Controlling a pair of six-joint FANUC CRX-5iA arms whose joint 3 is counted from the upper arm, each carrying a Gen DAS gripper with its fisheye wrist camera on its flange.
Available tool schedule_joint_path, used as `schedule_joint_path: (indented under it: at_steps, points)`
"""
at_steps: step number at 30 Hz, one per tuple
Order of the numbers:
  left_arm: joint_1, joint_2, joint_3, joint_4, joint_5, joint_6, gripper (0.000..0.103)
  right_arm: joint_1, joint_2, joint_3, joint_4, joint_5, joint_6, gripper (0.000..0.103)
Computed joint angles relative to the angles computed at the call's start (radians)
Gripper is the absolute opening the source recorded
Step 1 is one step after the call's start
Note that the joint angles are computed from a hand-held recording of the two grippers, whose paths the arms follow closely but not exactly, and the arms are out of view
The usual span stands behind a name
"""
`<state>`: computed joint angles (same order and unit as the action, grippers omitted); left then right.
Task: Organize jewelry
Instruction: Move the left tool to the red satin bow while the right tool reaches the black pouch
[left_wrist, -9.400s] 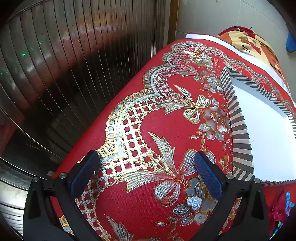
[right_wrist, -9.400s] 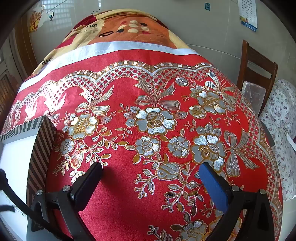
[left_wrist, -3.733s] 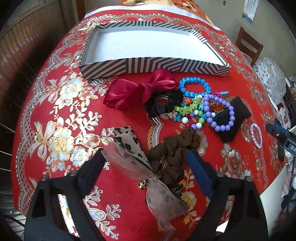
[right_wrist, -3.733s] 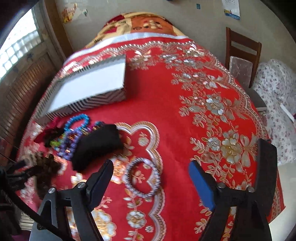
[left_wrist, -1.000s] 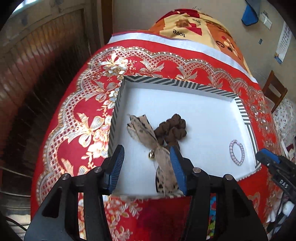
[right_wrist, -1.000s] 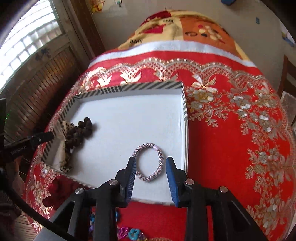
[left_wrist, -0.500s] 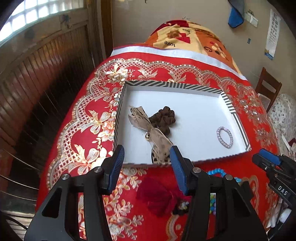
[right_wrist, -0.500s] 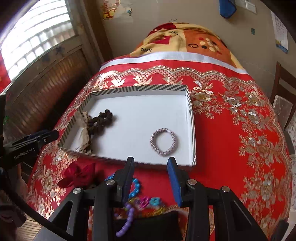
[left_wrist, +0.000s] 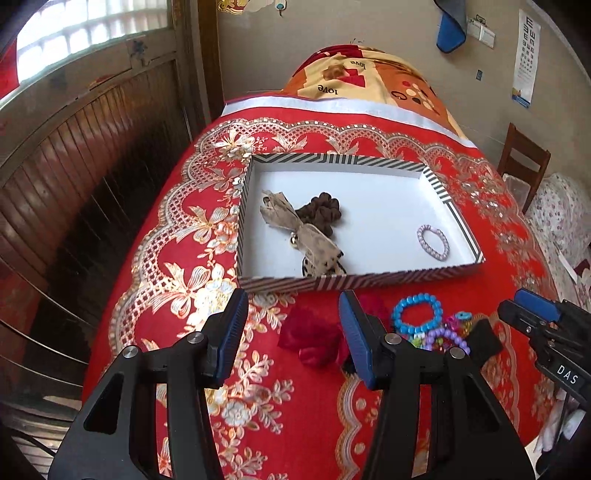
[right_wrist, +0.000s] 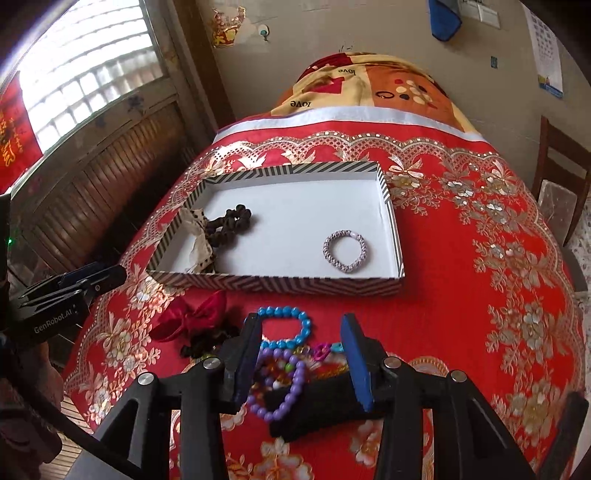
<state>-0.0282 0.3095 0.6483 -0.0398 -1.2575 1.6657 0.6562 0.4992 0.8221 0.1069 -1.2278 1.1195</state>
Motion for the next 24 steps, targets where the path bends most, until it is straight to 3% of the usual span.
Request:
schedule_joint_path:
  at_steps: [12, 24]
  points:
    - [0.041, -0.059, -0.102, 0.066, 0.003, -0.029, 0.051, 0.020, -0.069, -0.118, 0.017, 0.022, -0.045, 0.042]
    - [0.157, -0.036, -0.220, 0.357, -0.046, -0.059, 0.054, -0.004, -0.108, -0.212, -0.008, -0.007, -0.094, 0.043]
